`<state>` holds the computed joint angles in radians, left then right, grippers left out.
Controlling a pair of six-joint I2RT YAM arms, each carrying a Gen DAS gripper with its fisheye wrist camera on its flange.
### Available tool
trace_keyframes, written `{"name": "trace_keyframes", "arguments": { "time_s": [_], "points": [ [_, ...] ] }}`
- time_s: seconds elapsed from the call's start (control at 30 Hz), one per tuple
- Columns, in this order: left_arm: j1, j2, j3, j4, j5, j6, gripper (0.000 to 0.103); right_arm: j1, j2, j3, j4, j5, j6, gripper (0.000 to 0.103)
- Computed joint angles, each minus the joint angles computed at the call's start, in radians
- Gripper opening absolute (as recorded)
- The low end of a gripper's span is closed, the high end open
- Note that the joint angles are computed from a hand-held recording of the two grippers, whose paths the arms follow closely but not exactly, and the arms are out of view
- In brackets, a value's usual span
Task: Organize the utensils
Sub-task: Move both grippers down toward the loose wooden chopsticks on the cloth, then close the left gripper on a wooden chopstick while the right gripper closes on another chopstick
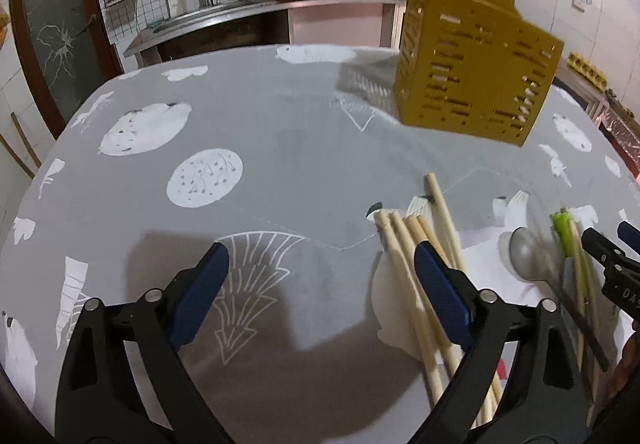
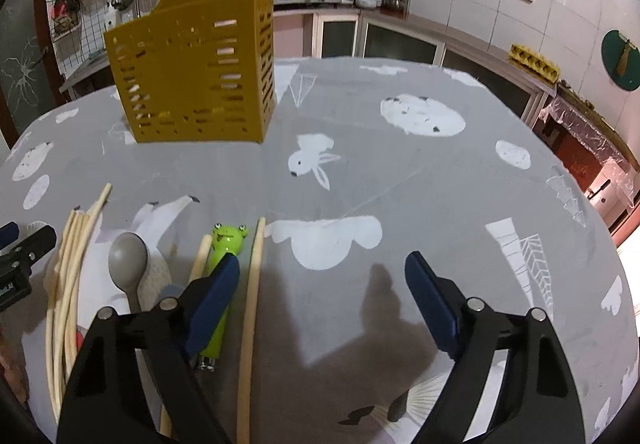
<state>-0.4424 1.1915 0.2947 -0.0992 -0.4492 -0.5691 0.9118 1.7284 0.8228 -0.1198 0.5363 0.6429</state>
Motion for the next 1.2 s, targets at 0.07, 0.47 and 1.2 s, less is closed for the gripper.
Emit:
{"name": "trace_keyframes", "arguments": {
  "time_s": [0.07,0.47,1.2],
  "points": [
    [0.02,0.025,0.002,0.016,0.028,0.011,0.087,-0.005,0.015,0.008,-0.004,-0.02,0.009,0.08],
    [0.02,0.06,0.012,0.03,0.084,0.028,0.072,-0.014,0.028,0.024,-0.015,-0.086,0.009,0.052],
    [0.021,0.192,0.164,-0.059,0.124,0.042,0.02,-0.036,0.09,0.129,-0.081,-0.113,0.018,0.015]
  ]
}}
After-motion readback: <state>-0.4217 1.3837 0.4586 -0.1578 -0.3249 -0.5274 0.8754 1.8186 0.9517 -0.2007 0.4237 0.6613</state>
